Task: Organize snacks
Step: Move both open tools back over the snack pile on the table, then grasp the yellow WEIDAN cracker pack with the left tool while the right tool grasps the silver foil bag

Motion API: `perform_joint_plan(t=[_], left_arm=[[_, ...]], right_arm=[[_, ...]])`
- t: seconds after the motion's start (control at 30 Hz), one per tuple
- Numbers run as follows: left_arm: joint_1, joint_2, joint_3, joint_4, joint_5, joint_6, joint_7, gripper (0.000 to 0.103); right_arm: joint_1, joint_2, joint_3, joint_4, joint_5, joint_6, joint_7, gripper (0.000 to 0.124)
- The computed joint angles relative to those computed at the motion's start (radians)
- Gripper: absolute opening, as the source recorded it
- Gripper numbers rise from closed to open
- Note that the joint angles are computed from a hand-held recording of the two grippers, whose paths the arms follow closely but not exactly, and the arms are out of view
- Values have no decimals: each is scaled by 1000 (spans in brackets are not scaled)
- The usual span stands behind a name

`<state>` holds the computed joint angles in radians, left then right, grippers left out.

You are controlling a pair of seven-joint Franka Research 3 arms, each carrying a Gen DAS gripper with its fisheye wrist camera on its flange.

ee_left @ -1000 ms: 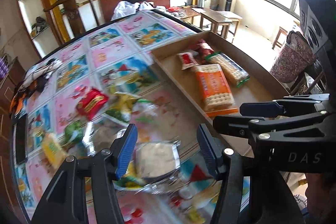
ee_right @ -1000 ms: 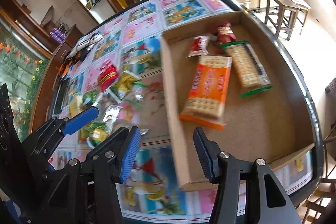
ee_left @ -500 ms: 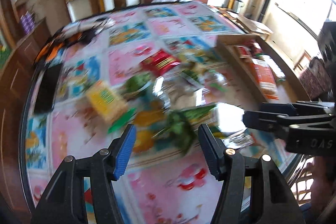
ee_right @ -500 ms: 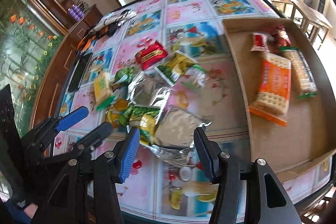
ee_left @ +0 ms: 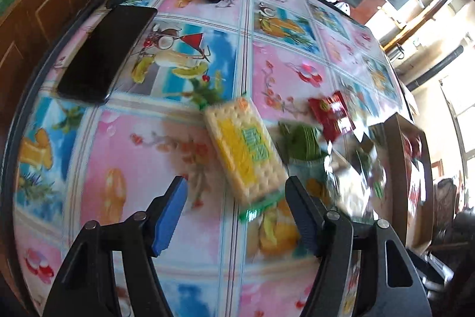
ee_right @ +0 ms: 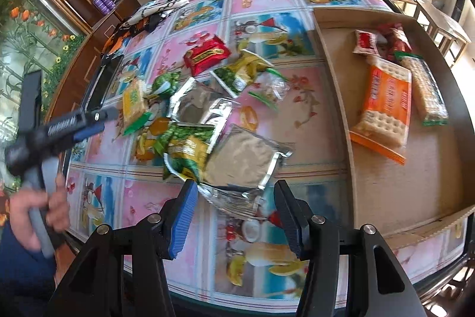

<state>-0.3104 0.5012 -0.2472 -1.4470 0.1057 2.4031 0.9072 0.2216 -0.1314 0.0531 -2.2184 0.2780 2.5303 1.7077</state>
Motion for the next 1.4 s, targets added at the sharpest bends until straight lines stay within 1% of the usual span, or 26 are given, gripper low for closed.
perform_joint_plan(t=[0.03,0.07,0.2,0.27,0.3,0.33,0.4,0.43,0.47,0.5,0.53,0.6,0.7,0.8,0.87,0.97,1.03,1.07,1.1,1.17,1.23,1.33,1.37,1.4], left_arm=[[-8,20,7,31,11,-19,-6,72],[-34,59,27,98,46,-67,-29,73],[-73,166,54,266,94,-175,-63,74],[-87,218,61,340,109,-211,-59,74],[-99,225,71,353,129,-218,-60,74],[-108,241,76,380,141,-242,-53,73],[-114,241,81,381,159,-243,-45,72],[-114,223,83,349,168,-221,-46,69],[-116,195,88,301,186,-196,-48,63],[-118,180,90,277,199,-191,-49,55],[-121,162,94,247,217,-184,-52,52],[-109,82,87,111,236,-121,-64,52],[-108,-32,81,-73,285,-65,-98,52],[-100,-138,63,-239,321,-4,-137,52],[-94,-185,51,-310,338,19,-159,52],[-81,-210,35,-347,346,33,-159,52],[-73,-218,28,-360,342,39,-153,52],[-71,-224,26,-369,344,40,-152,53],[-70,-232,24,-378,345,42,-154,53],[-67,-237,21,-387,347,48,-154,53],[-68,-240,19,-392,353,49,-155,53],[-67,-240,18,-395,361,58,-152,53],[-67,-240,18,-397,363,61,-150,53],[-66,-240,17,-398,365,67,-147,51]], right_arm=[[-3,-6,-2,-5,-4,0,3,57],[-7,-16,-4,-15,-11,1,6,57],[-22,-41,-11,-38,-22,3,8,57],[-27,-44,-14,-42,-20,1,4,57],[-29,-46,-16,-44,-17,0,-1,57],[-30,-46,-16,-43,-17,-2,-1,57],[-31,-45,-18,-43,-8,-2,-11,57],[-32,-42,-19,-41,-4,-3,-16,57],[-31,-37,-21,-37,5,-4,-22,57],[-30,-32,-22,-33,12,-6,-29,57],[-29,-25,-22,-27,20,-8,-36,57],[-23,-7,-22,-11,38,-12,-56,57],[-18,19,-21,14,59,-16,-80,57],[-16,59,-22,53,83,-24,-91,57],[-15,90,-21,87,94,-44,-90,57],[-14,146,-18,146,49,-83,-32,57],[-11,178,-15,176,63,-102,-25,58],[-8,186,-15,185,47,-108,-12,58],[-2,201,-12,200,21,-116,4,58],[9,223,-10,222,-25,-123,25,65],[25,241,-8,237,-90,-120,51,66],[45,258,-7,254,-166,-153,62,66],[48,254,-7,246,-176,-155,60,65],[54,238,-9,222,-207,-139,74,63]])
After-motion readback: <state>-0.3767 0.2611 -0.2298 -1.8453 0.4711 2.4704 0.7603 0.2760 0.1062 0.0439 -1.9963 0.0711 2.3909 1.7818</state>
